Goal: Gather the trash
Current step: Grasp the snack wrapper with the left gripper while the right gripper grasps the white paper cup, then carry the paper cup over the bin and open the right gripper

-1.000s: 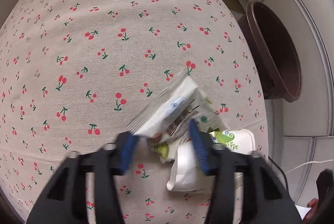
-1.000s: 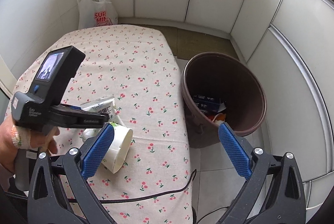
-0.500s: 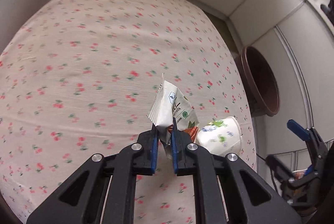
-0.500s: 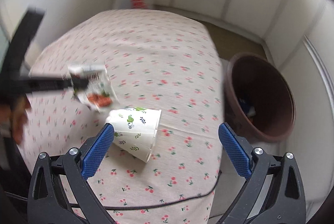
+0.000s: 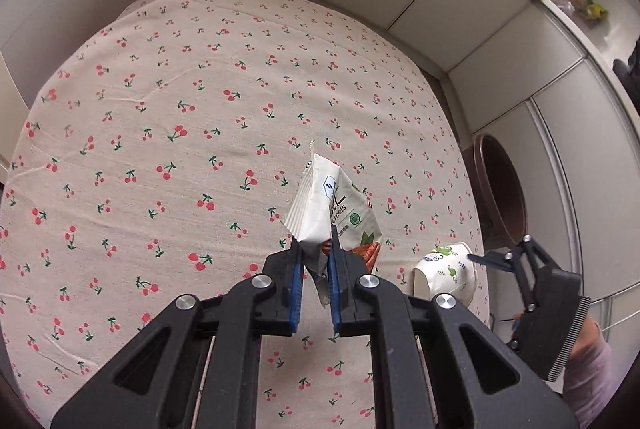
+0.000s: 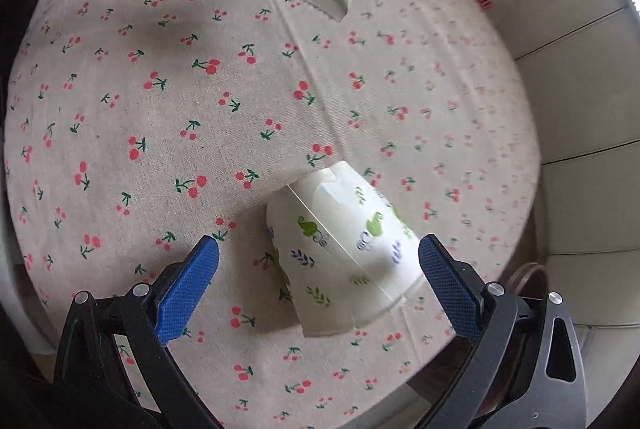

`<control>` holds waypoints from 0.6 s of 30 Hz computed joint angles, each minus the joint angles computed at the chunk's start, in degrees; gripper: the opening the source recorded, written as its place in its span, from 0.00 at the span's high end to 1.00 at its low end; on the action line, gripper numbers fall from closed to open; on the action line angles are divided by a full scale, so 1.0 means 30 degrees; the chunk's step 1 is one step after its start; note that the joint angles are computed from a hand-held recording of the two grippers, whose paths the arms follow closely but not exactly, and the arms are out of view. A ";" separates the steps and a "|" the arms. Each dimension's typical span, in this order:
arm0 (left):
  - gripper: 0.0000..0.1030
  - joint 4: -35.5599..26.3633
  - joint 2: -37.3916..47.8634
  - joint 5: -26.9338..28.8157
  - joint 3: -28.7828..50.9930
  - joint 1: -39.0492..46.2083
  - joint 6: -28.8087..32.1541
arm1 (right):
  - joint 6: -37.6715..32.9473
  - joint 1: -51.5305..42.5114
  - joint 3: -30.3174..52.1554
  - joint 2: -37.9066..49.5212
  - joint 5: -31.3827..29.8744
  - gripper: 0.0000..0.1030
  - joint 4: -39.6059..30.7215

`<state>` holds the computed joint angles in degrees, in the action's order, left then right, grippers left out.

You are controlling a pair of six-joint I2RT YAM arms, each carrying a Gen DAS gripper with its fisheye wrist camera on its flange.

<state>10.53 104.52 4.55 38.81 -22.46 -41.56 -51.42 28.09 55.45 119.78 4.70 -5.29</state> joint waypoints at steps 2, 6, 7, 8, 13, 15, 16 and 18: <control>0.89 0.0451 0.0407 0.0311 0.0080 0.0215 -0.0265 | -0.0158 -0.0202 0.1027 0.0867 -0.0215 0.13 -0.0710; 0.89 0.1064 0.0767 0.0749 0.0067 0.0506 -0.0500 | 0.1090 -0.0597 0.2420 0.1615 -0.0743 0.33 -0.1402; 0.89 0.1131 0.0851 0.0813 0.0087 0.0555 -0.0529 | 0.1645 -0.0832 0.3114 0.1775 -0.1419 0.38 -0.2372; 0.89 0.1185 0.0950 0.0842 0.0120 0.0576 -0.0623 | 0.2283 -0.1050 0.3648 0.1866 -0.2142 0.40 -0.3129; 0.89 0.1403 0.1046 0.0670 0.0131 0.0585 -0.0814 | 0.4310 -0.1076 0.3506 0.1652 -0.2627 0.42 -0.3056; 0.89 0.1588 0.0891 0.0456 -0.0011 0.0549 -0.0918 | 0.5244 -0.1179 0.3416 0.1387 -0.2915 0.45 -0.3157; 0.89 0.1725 0.0753 0.0319 -0.0147 0.0474 -0.1052 | 0.5727 -0.1216 0.3336 0.1173 -0.3089 0.46 -0.3193; 0.89 0.1984 0.0525 0.0230 -0.0359 0.0455 -0.1195 | 0.6501 -0.1316 0.3229 0.0724 -0.3412 0.46 -0.3148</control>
